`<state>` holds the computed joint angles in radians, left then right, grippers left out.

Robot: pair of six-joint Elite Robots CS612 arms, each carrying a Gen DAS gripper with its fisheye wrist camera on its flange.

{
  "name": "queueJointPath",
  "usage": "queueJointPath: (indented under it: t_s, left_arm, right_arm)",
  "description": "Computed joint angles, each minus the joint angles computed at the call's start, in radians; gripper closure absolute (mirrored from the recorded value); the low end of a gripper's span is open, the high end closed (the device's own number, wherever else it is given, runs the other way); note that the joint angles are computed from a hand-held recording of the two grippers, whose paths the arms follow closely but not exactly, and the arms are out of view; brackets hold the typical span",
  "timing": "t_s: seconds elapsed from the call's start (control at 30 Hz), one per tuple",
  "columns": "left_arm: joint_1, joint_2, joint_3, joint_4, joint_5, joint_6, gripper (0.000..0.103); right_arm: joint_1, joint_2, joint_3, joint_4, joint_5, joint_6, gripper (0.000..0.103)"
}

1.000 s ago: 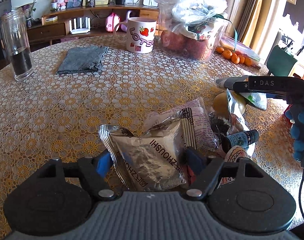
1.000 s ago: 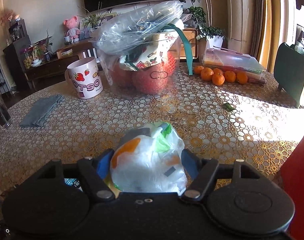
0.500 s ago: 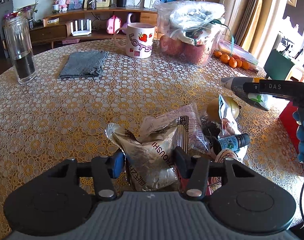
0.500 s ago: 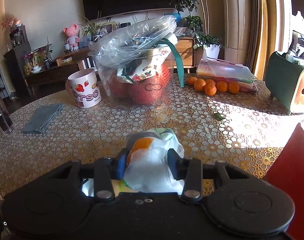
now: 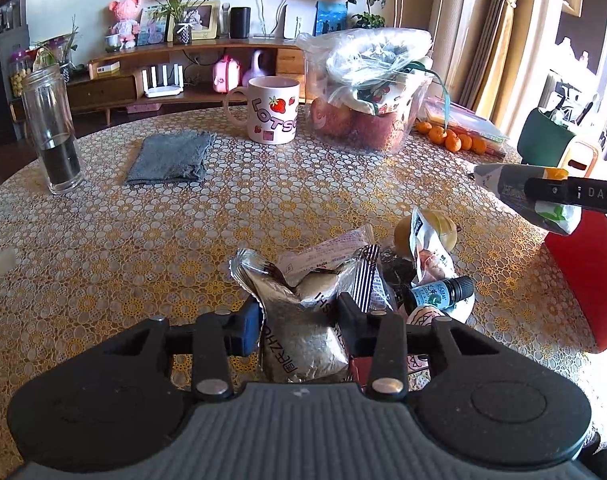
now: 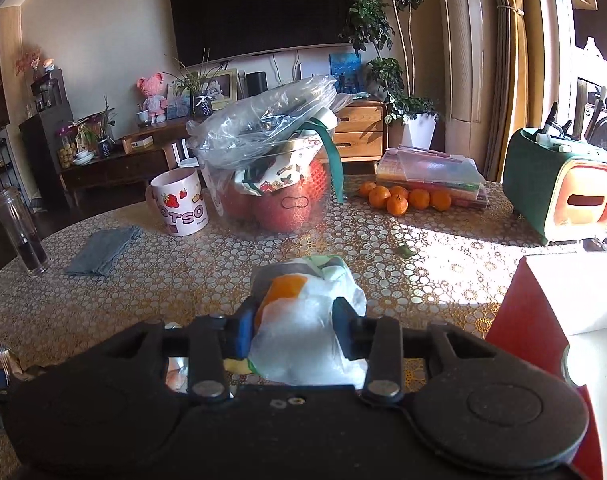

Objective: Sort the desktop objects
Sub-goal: 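Carry the silver bag in left tool over the box while right tool carries the white bag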

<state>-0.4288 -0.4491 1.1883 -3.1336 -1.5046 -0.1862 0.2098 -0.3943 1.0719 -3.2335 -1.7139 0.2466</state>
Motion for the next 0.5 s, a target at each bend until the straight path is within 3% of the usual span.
queueJointPath:
  t_s: [0.5]
  left_arm:
    - [-0.013, -0.045, 0.046, -0.07, 0.02, -0.005, 0.065]
  right_arm:
    - [-0.027, -0.151, 0.269, -0.187, 0.017, -0.031, 0.063]
